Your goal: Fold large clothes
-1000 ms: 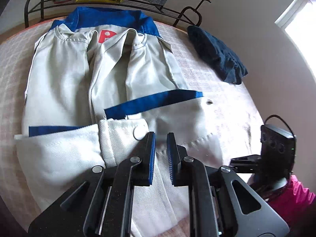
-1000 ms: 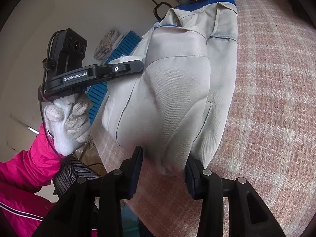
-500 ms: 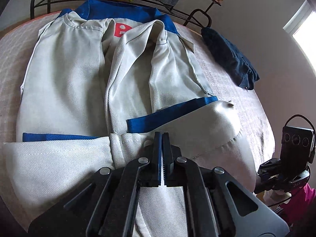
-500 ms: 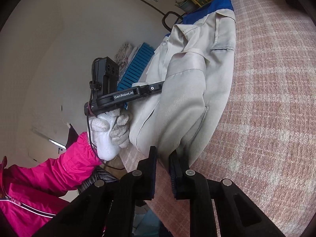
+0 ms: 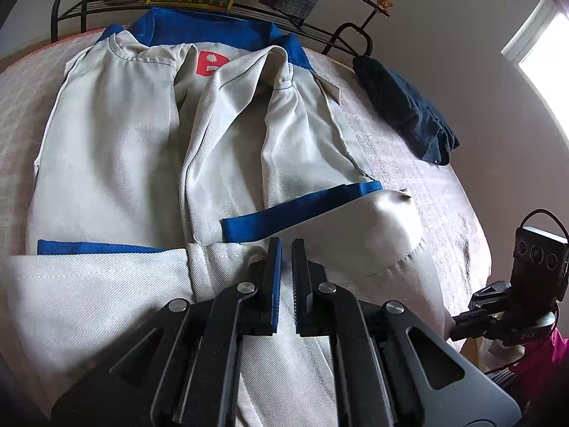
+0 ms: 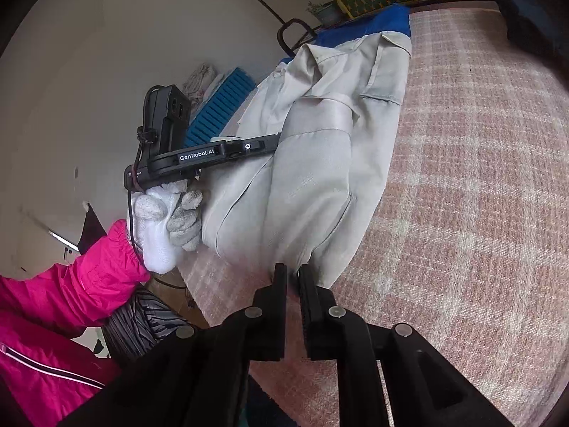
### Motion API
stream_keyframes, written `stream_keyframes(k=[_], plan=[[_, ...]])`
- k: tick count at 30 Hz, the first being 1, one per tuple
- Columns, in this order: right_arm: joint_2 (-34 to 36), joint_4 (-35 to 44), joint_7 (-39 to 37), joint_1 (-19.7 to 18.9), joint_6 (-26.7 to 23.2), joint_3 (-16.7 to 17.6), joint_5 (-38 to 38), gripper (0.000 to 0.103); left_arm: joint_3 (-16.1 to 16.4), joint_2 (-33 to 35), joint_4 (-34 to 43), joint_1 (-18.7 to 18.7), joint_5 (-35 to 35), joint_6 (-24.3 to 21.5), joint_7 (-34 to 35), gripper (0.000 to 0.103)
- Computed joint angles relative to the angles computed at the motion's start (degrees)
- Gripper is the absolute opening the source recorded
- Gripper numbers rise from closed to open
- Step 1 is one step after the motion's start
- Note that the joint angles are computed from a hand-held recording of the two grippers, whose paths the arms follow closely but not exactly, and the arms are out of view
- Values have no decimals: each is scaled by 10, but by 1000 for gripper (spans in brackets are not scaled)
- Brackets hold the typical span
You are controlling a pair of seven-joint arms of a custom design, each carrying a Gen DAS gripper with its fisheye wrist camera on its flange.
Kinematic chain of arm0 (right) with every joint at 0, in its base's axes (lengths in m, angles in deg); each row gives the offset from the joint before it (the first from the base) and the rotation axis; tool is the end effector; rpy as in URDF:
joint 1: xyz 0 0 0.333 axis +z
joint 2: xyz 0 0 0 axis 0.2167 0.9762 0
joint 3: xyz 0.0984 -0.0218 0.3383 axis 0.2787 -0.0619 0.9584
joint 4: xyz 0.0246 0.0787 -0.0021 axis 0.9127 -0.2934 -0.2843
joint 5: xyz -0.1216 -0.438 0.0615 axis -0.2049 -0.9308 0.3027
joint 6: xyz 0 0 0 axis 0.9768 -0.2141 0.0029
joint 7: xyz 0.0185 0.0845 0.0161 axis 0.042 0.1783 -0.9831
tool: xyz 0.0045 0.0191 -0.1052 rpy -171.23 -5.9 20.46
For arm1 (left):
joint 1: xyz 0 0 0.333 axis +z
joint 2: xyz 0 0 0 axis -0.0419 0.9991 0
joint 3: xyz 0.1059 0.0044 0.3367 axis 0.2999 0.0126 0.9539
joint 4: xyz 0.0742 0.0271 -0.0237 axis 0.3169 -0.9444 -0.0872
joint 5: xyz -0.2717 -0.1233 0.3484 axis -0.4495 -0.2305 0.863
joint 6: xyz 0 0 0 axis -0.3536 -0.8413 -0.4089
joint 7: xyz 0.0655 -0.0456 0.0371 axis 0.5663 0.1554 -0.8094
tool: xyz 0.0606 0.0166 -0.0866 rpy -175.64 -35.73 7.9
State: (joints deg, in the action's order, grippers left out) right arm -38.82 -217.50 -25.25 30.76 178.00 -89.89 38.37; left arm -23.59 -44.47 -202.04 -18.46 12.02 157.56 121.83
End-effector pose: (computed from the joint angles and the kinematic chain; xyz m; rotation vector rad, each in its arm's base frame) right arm 0.4352 0.1512 0.4272 -2.1259 0.9253 0.5361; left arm 0.4253 -0.1436 0.4324 -2.2166 1.8012 -1.0186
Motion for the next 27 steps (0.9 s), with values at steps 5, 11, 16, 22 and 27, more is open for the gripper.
stream_keyframes(k=[5,11,16,22,27], plan=[[25,29,-3,7,67,3,71,31,9,-60,-23,-38,-33,1,-4,3],[115,103,48,7,50,32,63,28,46,-43,-17,-153,-105,36,52,3],[151,130,65,-2,52,51,85,25,65,16,7,-201,-183,43,114,3],[176,161,92,-14,41,65,55,44,53,29,9,-198,-260,52,192,3],[178,155,65,-11,39,71,59,40,35,32,11,-183,-287,54,233,3]])
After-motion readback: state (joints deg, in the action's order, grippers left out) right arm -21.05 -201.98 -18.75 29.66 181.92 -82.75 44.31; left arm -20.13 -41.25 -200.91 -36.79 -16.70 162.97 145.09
